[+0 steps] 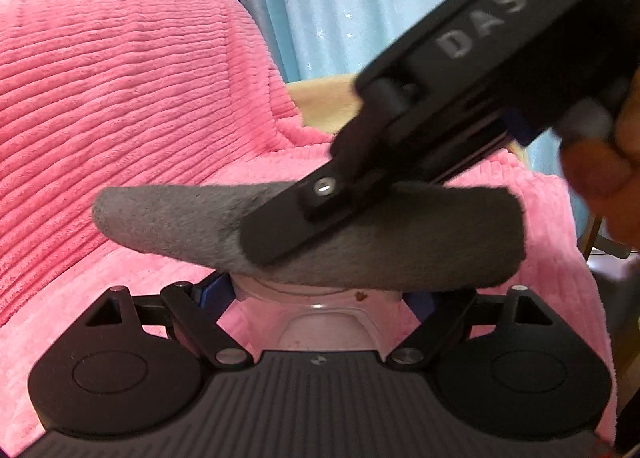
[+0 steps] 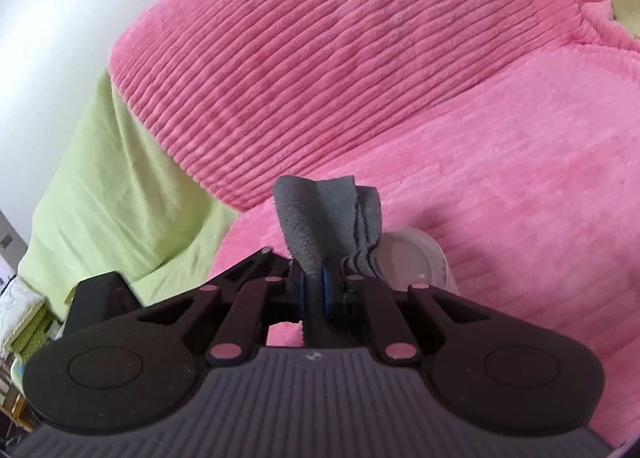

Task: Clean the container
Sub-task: 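Wipe the cloth back and forth across the jar rim with the right gripper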

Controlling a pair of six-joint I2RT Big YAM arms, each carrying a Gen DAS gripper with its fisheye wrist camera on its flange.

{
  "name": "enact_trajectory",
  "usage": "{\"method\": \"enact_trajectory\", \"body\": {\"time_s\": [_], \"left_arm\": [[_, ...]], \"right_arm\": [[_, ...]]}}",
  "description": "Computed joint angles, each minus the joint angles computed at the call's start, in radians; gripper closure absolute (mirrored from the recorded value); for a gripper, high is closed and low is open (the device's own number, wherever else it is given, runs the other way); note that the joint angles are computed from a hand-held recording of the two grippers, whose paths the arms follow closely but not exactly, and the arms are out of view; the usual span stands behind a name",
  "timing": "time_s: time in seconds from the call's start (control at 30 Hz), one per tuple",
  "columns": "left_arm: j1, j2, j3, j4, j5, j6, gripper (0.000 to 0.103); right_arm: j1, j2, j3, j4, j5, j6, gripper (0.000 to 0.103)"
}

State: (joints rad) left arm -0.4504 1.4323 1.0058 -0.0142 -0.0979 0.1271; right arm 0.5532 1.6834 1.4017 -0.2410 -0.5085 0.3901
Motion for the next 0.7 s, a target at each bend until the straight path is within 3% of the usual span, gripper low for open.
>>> {"method": "enact_trajectory", "body": {"time_s": [0.07, 0.13, 0.3, 0.4, 0.6, 0.7], "left_arm": [[-0.004, 0.001, 0.000, 0.002, -0.008, -0.001, 0.017], [-0.010, -0.001, -0.003, 0.002, -0.018, -0.001, 0.018], [-0.018, 0.000, -0.002, 0.000, -0.038, -0.009, 0.017], [-0.013, -0.001, -0.003, -0.001, -0.031, -0.018, 0.017], [-0.010, -0.008, -0.010, 0.001, -0.016, -0.018, 0.017], [-0.009, -0.009, -0.009, -0.001, -0.013, -0.017, 0.017]], "right_arm": [[0.006, -0.020, 0.012, -0.067, 0.065, -0.081, 0.096], [0.012, -0.030, 0.014, -0.091, 0.128, -0.105, 0.097], [0.017, -0.004, 0.028, -0.045, 0.235, -0.048, 0.097], [0.014, 0.019, 0.034, 0.004, 0.188, 0.001, 0.096], [-0.006, 0.005, -0.004, 0.019, 0.012, -0.011, 0.096], [-0.010, -0.030, -0.034, -0.009, 0.031, -0.033, 0.096]]}}
